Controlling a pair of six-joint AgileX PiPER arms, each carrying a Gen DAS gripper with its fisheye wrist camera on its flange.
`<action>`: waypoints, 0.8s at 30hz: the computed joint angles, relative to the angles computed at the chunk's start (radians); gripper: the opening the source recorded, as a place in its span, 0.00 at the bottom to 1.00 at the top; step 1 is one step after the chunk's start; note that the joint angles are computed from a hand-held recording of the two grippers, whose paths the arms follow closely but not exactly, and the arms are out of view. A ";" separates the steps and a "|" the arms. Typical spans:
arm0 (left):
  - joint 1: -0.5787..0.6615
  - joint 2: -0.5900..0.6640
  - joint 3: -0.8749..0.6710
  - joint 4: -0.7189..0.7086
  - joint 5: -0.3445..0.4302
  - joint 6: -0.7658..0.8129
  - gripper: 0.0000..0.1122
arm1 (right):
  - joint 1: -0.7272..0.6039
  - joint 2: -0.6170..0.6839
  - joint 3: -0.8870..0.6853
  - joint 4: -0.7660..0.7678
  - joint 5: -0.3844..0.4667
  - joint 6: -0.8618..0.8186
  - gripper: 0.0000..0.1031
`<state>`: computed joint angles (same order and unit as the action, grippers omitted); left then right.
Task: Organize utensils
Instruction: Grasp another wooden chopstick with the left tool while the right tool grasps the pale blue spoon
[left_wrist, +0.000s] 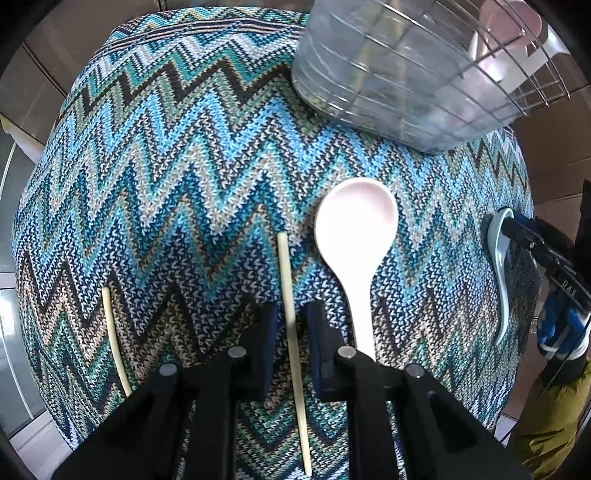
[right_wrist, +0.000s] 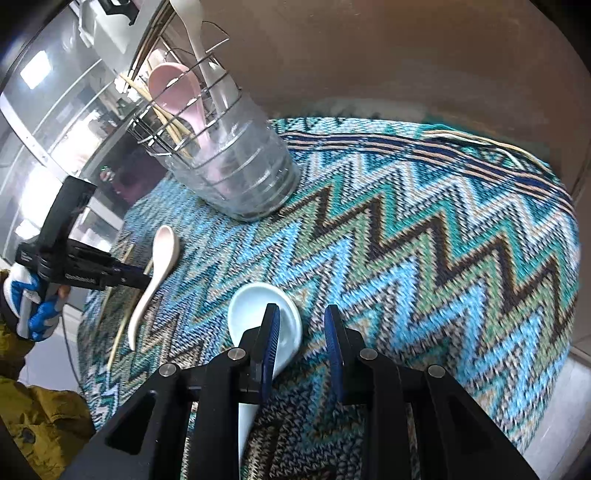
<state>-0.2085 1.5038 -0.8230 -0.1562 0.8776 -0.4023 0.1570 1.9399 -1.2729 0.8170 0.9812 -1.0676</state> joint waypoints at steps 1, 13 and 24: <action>0.004 0.004 -0.005 0.000 0.001 0.007 0.13 | 0.003 0.012 -0.021 -0.005 0.018 0.003 0.25; -0.023 -0.032 0.024 0.033 -0.005 -0.014 0.11 | 0.051 0.071 -0.114 -0.066 0.085 0.023 0.08; -0.011 0.063 -0.091 0.028 0.079 0.024 0.09 | 0.095 -0.049 0.033 -0.074 0.006 -0.002 0.08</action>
